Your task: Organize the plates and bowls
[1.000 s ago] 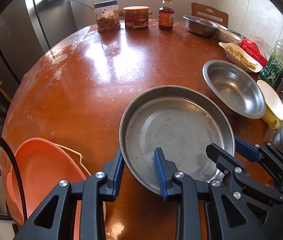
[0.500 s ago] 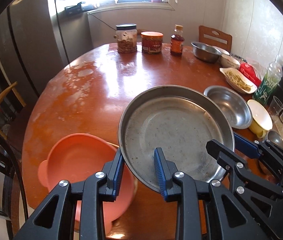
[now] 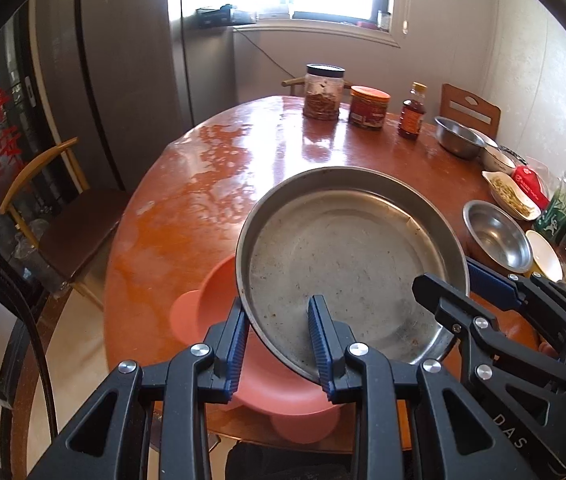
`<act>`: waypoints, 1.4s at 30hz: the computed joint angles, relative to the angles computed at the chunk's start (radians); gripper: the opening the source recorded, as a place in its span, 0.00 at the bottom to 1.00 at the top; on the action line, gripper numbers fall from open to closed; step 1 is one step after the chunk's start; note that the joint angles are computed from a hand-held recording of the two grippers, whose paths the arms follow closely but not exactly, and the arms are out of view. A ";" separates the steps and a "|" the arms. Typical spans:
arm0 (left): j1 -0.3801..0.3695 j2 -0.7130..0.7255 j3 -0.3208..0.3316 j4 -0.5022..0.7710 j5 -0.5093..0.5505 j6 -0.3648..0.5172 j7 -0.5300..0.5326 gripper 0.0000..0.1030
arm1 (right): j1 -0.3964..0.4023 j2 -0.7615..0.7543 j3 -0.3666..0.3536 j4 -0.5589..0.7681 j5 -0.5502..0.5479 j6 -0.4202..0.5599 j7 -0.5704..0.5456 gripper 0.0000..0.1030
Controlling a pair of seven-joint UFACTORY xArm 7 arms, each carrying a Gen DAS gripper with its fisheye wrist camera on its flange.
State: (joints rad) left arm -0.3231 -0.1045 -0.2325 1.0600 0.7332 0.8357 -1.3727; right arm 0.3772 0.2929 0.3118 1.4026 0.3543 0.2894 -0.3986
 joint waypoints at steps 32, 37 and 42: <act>0.058 -0.003 0.018 -0.133 -0.041 -0.113 0.002 0.30 | 0.090 0.126 -0.035 0.059 -0.207 0.016 0.156 0.35; 0.051 0.012 0.029 -0.130 -0.045 -0.123 0.006 0.30 | 0.090 0.130 -0.037 0.050 -0.219 0.015 0.163 0.35; 0.040 0.026 0.032 -0.116 -0.036 -0.107 0.006 0.30 | 0.077 0.130 -0.024 0.043 -0.209 0.012 0.154 0.37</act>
